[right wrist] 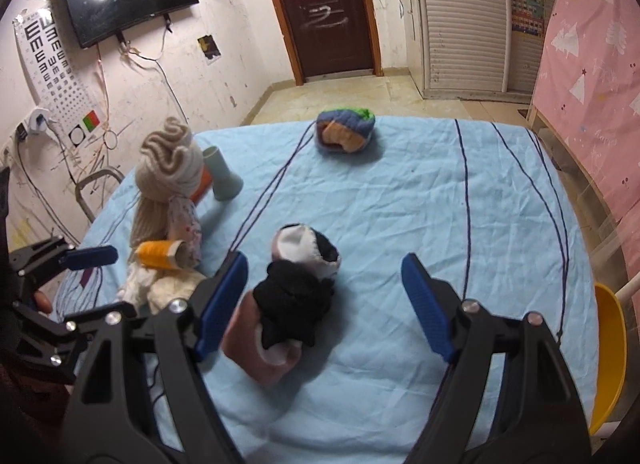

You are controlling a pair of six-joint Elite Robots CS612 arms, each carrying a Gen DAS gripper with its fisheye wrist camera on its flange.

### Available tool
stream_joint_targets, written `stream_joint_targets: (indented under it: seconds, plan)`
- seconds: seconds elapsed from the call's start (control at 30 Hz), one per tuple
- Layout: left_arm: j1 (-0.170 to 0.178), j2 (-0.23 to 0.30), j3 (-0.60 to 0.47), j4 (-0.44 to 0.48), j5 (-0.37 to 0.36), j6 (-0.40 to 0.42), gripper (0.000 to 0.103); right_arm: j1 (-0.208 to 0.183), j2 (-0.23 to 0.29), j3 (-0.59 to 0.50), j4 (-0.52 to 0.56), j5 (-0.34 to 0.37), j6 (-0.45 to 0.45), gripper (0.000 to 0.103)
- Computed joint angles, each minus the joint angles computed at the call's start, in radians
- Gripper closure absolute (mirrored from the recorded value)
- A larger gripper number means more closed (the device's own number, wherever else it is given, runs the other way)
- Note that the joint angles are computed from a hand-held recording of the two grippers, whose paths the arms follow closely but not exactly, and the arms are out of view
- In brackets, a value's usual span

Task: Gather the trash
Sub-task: 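Grasp the white tissue with the left gripper while the right gripper grasps the black-and-pink sock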

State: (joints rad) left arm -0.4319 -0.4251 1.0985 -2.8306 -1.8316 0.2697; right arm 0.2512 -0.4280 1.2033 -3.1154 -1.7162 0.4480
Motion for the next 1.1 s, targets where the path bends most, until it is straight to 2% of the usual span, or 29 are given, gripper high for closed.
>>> stream_joint_targets:
  seconds: [0.2, 0.3, 0.5, 0.6, 0.73, 0.9, 1.1]
  plan:
    - [0.005, 0.012, -0.014, 0.030, -0.012, 0.011, 0.037, 0.001, 0.012, -0.025, 0.044, -0.003, 0.007, 0.027]
    - [0.005, 0.018, -0.021, 0.039, -0.016, 0.010, 0.045, 0.003, 0.017, -0.039, 0.064, -0.001, -0.004, 0.027]
    - [0.004, 0.016, -0.003, -0.003, 0.003, 0.006, 0.064, 0.008, 0.027, -0.060, 0.090, -0.004, -0.018, 0.027]
    - [0.004, 0.014, 0.005, -0.020, 0.007, 0.005, 0.069, 0.004, 0.030, -0.060, 0.086, 0.026, -0.015, 0.038]
    - [0.007, 0.012, 0.008, -0.031, 0.003, -0.016, 0.078, 0.001, 0.034, -0.061, 0.068, 0.074, -0.022, 0.061]
    - [0.009, -0.002, 0.029, -0.054, 0.003, -0.025, 0.089, 0.007, 0.030, -0.052, 0.039, 0.056, -0.023, 0.063]
    - [0.007, -0.019, 0.058, -0.087, 0.018, -0.041, 0.093, 0.006, 0.011, -0.010, -0.033, 0.041, -0.012, 0.063]
